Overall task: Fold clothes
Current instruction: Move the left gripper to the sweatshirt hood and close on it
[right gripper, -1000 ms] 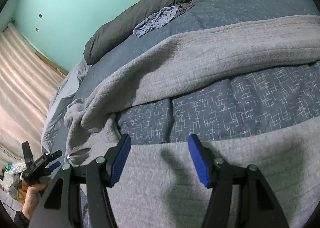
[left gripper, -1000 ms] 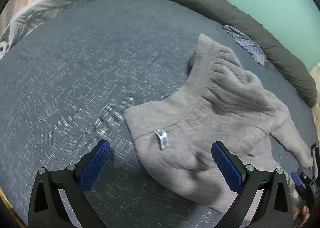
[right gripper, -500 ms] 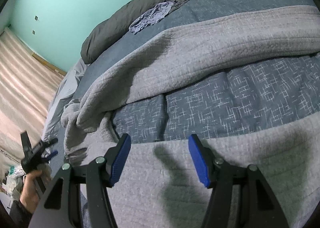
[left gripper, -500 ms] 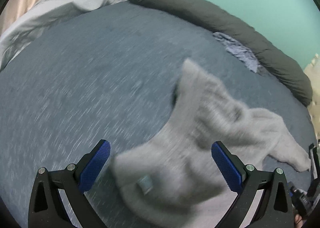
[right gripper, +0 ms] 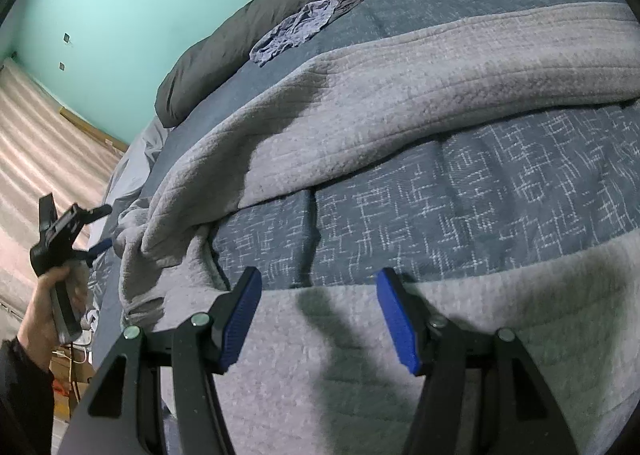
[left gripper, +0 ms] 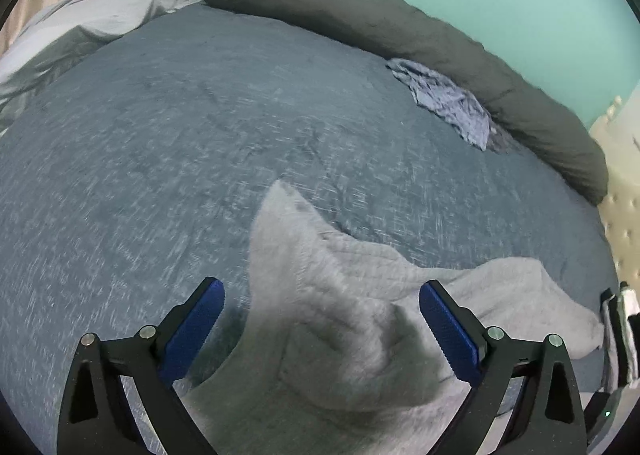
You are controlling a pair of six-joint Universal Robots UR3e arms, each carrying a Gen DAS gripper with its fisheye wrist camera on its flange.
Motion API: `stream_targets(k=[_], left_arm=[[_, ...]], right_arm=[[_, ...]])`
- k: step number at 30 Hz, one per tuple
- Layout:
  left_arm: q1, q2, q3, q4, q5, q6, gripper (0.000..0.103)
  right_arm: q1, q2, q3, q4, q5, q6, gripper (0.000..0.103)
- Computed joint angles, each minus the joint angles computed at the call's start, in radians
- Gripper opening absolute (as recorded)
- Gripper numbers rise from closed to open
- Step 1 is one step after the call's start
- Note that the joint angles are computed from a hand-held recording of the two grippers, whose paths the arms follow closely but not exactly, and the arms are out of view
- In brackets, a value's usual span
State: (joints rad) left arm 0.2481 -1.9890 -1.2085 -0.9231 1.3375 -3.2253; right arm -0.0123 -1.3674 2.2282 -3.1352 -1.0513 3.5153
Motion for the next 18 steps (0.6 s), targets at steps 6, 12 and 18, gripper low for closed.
stream_targets(k=[6,12,18], left_arm=[[-0.028,-0.080,0.091,-0.052,0.017,0.006,0.091],[-0.035,-0.110,0.108,-0.074,0.054,0.009,0.053],[-0.019,-0.079,0.083,-0.066,0.070,0.052,0.019]], right_arm=[[-0.022,0.004,0.003,0.000,0.010,-0.010,0.061],[-0.031,0.001,0.007,0.004,0.016,-0.015,0.061],[-0.036,0.000,0.007,0.009,0.021,-0.018,0.061]])
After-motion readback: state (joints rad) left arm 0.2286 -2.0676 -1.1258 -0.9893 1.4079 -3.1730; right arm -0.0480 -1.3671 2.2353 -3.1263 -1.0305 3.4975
